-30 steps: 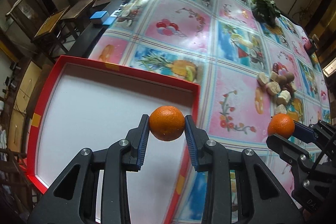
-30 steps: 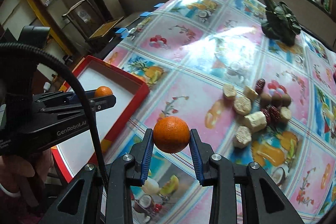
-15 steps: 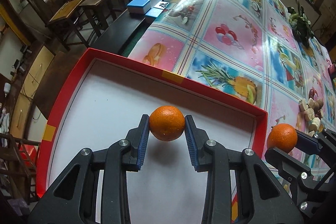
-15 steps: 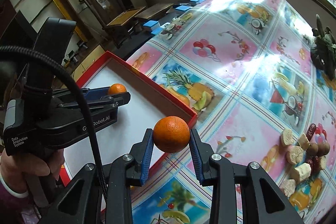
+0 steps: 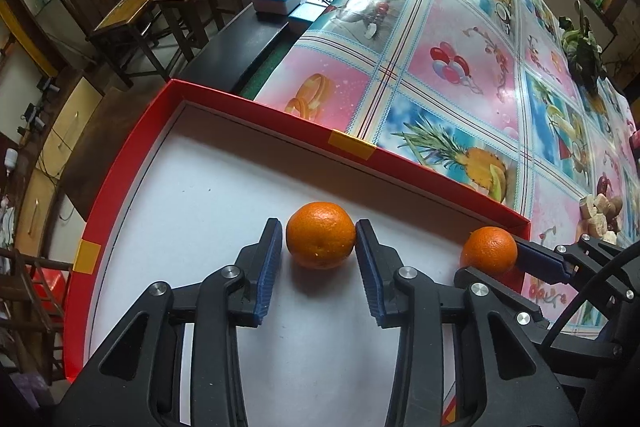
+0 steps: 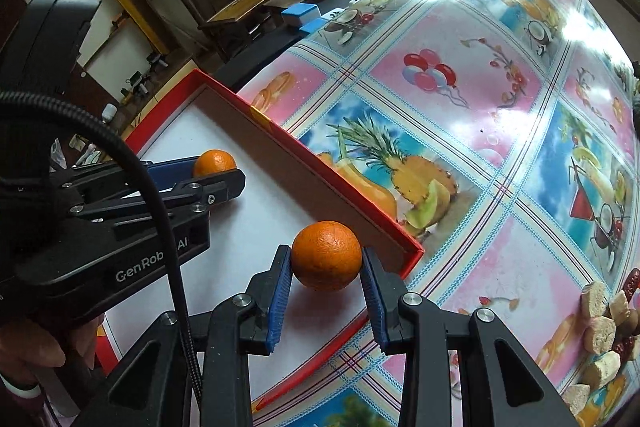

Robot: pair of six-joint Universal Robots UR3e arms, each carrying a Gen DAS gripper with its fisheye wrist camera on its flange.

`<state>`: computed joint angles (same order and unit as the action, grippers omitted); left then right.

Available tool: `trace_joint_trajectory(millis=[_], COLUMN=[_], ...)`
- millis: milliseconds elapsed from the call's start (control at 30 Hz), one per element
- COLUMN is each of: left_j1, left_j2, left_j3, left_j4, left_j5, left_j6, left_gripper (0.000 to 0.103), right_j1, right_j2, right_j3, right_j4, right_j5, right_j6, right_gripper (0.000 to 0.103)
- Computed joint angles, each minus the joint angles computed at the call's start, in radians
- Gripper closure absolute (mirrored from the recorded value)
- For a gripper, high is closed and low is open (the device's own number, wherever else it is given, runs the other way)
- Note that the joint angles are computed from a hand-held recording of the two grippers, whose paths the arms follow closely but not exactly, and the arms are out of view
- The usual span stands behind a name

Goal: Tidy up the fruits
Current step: 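Carry the left orange into the red tray and open while the right does likewise, then move both open grippers back toward the pile of cakes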

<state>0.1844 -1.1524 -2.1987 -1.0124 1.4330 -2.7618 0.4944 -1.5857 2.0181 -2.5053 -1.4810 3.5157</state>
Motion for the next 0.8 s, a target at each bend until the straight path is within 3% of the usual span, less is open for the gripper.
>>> trace_joint_trajectory(millis=[67,467,800], left_j1=[0.004,-0.011,-0.229], left_j2=[0.008,0.114,0.148], left_j3=[-0.008,0.008,0.055], left_j4=[0.007,-0.060,-0.090], left_j5=[-0.003,0.007,0.026], left_j6=[-0.008,-0.015,-0.109], left_gripper=[0.042,0.041,0.041], right_j1=[-0.006,-0.028,-0.057], right_j2=[0.002,-0.174,-0.450], right_j3=[0.005,0.099,0.219], right_j4=[-0.011,-0.028,0.098], right_j5=[0.007,0.010,-0.040], right_j6=[0.000,0.024,0.085], right_gripper=[0.070,0.059,0.058])
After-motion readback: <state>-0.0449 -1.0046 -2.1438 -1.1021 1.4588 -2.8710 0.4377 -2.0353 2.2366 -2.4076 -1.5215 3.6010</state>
